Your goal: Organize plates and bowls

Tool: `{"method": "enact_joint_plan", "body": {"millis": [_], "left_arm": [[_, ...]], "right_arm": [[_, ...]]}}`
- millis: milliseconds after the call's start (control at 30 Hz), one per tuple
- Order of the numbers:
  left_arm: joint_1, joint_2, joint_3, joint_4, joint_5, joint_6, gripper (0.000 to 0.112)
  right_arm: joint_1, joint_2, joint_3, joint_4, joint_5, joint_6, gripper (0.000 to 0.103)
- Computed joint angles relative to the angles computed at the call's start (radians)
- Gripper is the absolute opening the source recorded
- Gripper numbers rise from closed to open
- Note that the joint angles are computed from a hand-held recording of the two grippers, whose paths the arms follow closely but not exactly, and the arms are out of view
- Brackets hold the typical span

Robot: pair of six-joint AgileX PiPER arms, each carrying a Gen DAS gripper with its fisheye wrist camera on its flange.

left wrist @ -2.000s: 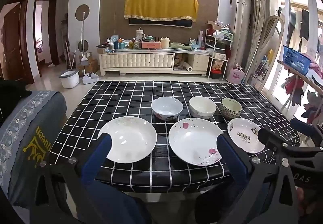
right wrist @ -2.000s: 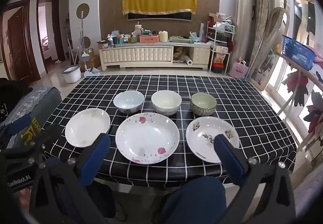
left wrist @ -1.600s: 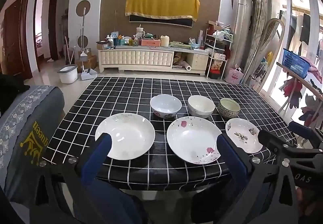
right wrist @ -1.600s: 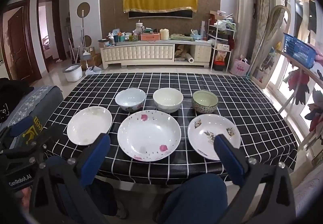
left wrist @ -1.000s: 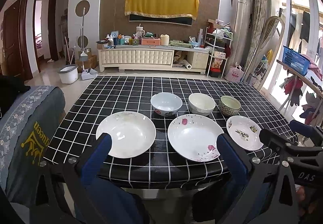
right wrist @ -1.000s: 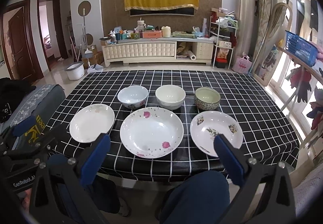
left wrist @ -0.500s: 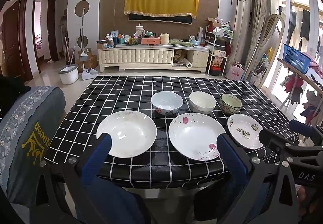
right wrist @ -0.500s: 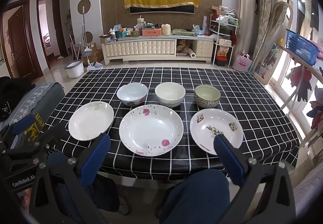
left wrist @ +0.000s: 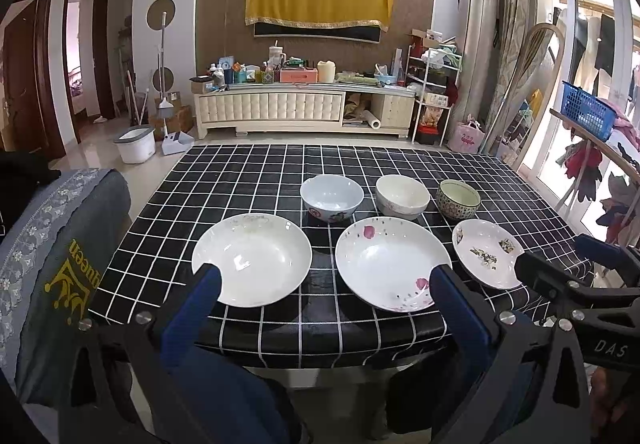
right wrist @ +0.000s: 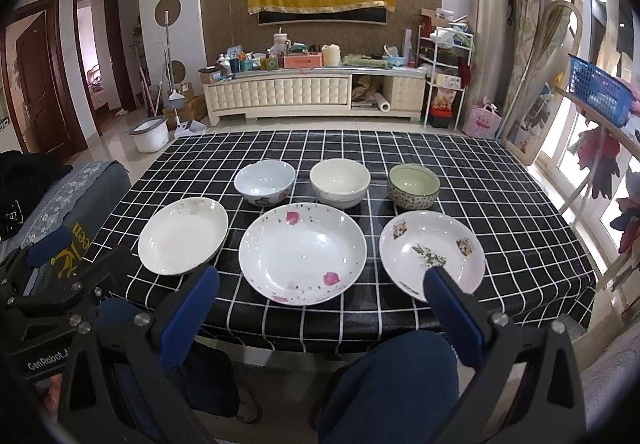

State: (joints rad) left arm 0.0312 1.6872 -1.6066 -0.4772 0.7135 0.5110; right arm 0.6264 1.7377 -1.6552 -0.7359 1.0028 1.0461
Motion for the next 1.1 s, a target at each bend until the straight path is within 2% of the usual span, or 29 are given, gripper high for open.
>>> {"method": "enact_joint_plan", "body": {"millis": [733,1100], "left_arm": [[-0.002,-0.001,0.003,0.008,-0.006,-0.002,0.103],[-0.006,0.009,-0.045,0.035,0.014,-0.010,0.103]], "right_arm": [[0.003,-0.003,0.003,0.011,0.009,0.007,0.103],[-0.003,0.014,-0.052,0.015,0.004,-0.032,0.103]]}}
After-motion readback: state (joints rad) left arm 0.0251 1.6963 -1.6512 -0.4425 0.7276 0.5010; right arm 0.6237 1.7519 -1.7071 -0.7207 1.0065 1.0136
